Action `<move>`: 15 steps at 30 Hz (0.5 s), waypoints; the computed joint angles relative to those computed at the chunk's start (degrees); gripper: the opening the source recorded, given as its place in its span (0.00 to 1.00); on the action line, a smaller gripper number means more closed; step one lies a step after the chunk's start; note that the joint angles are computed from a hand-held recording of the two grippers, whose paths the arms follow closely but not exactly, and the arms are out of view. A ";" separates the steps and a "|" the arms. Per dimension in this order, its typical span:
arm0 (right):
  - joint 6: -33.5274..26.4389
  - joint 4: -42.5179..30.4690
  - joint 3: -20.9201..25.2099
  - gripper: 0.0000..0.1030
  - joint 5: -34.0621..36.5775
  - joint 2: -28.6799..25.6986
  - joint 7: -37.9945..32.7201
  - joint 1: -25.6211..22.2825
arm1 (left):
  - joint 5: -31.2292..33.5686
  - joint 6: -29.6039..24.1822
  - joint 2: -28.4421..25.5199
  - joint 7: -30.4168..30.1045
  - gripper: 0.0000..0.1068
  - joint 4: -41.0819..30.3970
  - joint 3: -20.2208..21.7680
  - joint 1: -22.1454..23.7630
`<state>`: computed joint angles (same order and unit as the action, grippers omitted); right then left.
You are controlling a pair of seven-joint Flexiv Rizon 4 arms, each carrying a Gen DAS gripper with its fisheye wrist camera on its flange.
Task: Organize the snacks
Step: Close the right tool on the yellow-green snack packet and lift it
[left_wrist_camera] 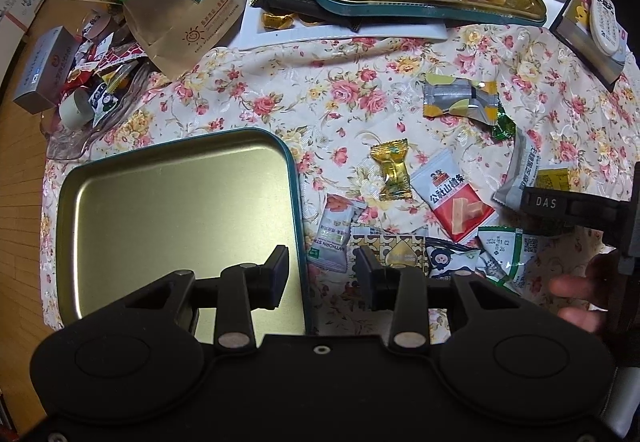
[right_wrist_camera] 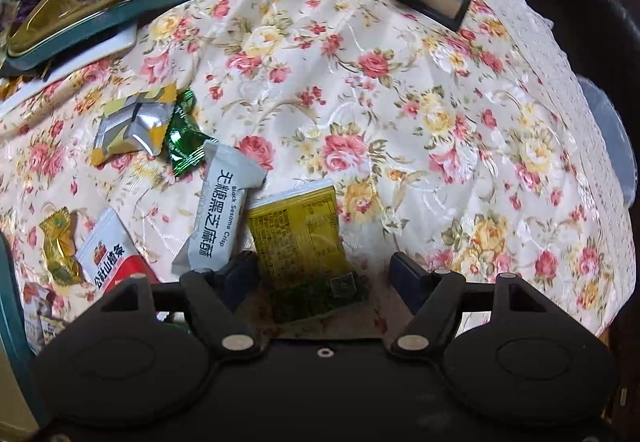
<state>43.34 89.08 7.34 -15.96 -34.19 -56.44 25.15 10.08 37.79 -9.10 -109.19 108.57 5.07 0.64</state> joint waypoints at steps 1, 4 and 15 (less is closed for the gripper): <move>0.56 0.34 0.12 0.73 0.16 0.12 -0.17 -0.15 | 0.23 -0.05 0.03 -0.16 0.44 -0.05 0.00 -0.06; 1.12 0.58 0.42 0.75 1.17 0.24 -0.19 -0.66 | 0.02 -0.13 0.00 -0.16 0.44 0.00 -0.04 0.00; -2.67 -2.36 0.66 0.88 3.96 -1.10 0.33 -1.43 | 0.66 -0.93 -0.36 -0.58 0.44 -0.34 -0.10 -0.24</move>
